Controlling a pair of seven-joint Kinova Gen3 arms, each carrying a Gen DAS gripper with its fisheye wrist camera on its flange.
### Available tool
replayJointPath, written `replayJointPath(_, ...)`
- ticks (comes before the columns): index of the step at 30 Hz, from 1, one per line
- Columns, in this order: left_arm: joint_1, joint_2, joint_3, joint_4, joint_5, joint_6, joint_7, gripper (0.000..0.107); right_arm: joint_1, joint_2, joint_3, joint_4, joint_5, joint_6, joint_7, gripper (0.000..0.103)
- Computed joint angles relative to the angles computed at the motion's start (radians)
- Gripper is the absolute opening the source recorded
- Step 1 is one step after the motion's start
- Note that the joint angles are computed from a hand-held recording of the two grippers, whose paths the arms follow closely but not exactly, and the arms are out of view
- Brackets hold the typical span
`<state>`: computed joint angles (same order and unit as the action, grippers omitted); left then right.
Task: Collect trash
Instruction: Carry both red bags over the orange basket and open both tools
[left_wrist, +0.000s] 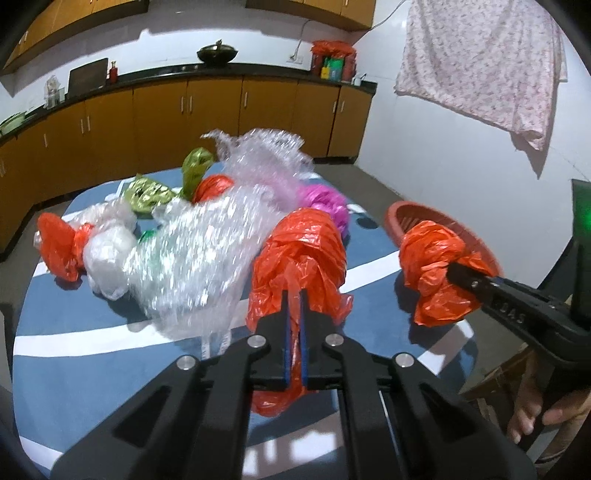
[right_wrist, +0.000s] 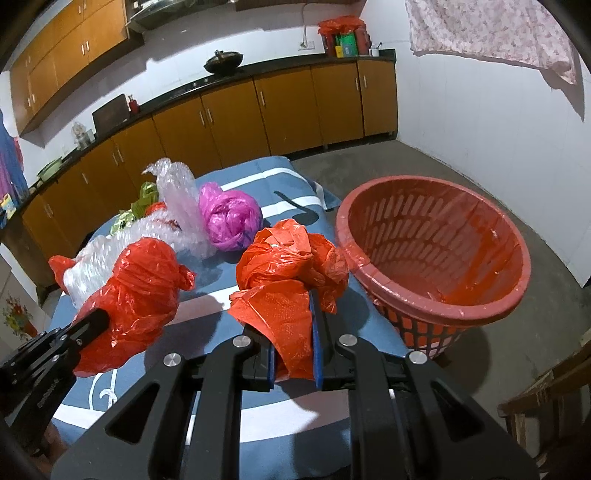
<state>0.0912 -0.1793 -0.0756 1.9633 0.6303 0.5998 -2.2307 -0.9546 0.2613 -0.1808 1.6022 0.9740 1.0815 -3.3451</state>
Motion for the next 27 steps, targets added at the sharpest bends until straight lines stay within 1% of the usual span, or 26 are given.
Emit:
replayJointPath(8,0.034,-0.022,0.014,-0.028,0.011,-0.011,0.013,0.005,-0.006,-0.04,-0.014,0.026,0.036,0.065,-0.042,0.015)
replayJointPath(14,0.066,0.011,0.046,-0.082,-0.004,-0.028,0.049,0.005,0.027,-0.089,-0.031,0.065,0.064,0.133,-0.076,0.015)
replayJointPath(17,0.084,0.046,0.074,-0.13,-0.004,-0.033,0.063,0.005,0.057,-0.115,-0.039,0.081,0.071,0.17,-0.089,0.015)
replayJointPath(20,0.104,0.092,0.118,-0.184,-0.014,-0.051,0.084,0.005,0.097,-0.137,-0.046,0.099,0.08,0.187,-0.107,0.015)
replayJointPath(24,0.13,0.182,0.183,-0.272,-0.063,-0.062,0.142,0.005,0.152,-0.146,-0.048,0.113,0.086,0.176,-0.102,0.015)
replayJointPath(27,0.146,0.255,0.225,-0.34,-0.114,-0.062,0.193,0.005,0.191,-0.148,-0.042,0.131,0.087,0.143,-0.102,0.015)
